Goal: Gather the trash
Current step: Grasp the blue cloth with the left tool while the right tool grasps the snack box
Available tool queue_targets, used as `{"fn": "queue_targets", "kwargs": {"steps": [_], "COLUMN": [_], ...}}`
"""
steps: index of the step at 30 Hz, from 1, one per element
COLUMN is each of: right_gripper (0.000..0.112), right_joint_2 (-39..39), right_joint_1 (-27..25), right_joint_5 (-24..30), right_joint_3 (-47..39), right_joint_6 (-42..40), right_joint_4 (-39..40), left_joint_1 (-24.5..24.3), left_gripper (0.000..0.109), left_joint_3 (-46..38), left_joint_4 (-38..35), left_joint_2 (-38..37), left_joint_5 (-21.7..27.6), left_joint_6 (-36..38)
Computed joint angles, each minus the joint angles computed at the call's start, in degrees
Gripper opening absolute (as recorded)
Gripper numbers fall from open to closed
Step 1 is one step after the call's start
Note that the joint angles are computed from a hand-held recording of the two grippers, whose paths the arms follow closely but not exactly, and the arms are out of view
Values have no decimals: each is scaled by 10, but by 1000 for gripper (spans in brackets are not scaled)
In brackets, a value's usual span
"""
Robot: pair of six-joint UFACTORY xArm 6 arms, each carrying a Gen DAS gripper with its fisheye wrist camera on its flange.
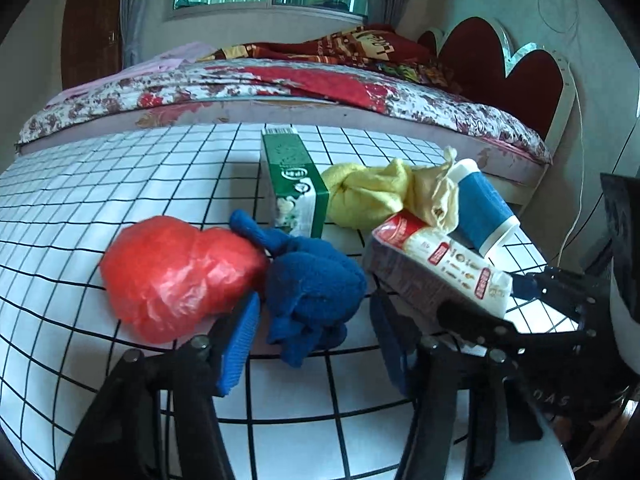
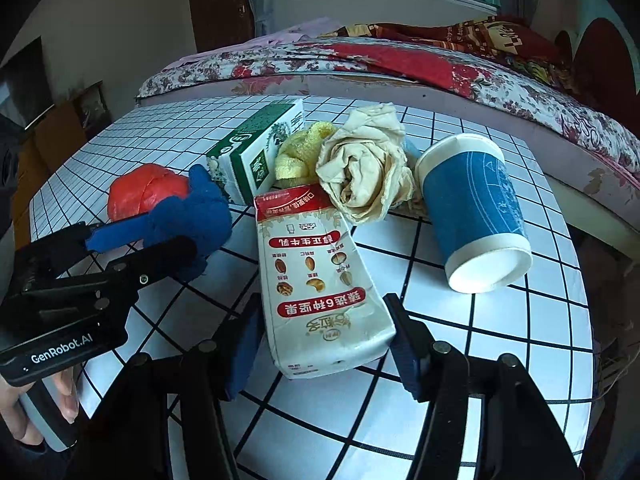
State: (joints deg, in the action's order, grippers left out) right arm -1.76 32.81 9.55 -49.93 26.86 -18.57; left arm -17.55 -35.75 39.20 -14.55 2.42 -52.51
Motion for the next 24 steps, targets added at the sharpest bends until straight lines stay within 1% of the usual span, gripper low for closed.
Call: {"fn": "queue_targets", "kwargs": {"steps": [2,5,7,9,11,12,14,15,16,17,21,22,24], "right_gripper": [61,61,61,60,59,59,59,58,58,58,55,55,53], "right_joint_2": [1,2,2,0,-10,-15,-25,-33,-41,-51,-86,-95,-112], "right_joint_1": [-1,-3,-3,-3,0,1,-1,-2,-4,-6,-5,-5,-8], "right_joint_5": [-3,1,1,-4,-21,-27,-30,-35,-40,-42,-47,-44,-36], "right_joint_3": [0,-2,-3,1,13,17,23,30,38,46,76,82,91], "right_joint_6": [-11,9,13,8,-4,3,49,65,81,96,102,115,167], "right_joint_4": [17,0,-6,-9,-3,-14,-73,-91,-107,-123,-133,-148,-209], "left_joint_1": [-6,-11,-17,-14,-13,-13,-13,-14,-14,-16,-21,-22,-28], "left_gripper": [58,57,47,40,38,38,38,38,38,38,38,38,38], "left_joint_3": [-8,-25,-26,-20,-9,-4,3,8,13,21,48,57,68], "left_joint_4": [-18,-1,-30,-2,36,58,106,144,164,171,170,156,147], "left_joint_2": [10,23,28,19,0,-10,-29,-45,-57,-70,-111,-120,-138], "left_joint_5": [4,22,25,20,15,15,21,27,31,33,44,45,54], "left_joint_6": [10,-5,20,1,-26,-43,-83,-117,-134,-141,-147,-135,-129]}}
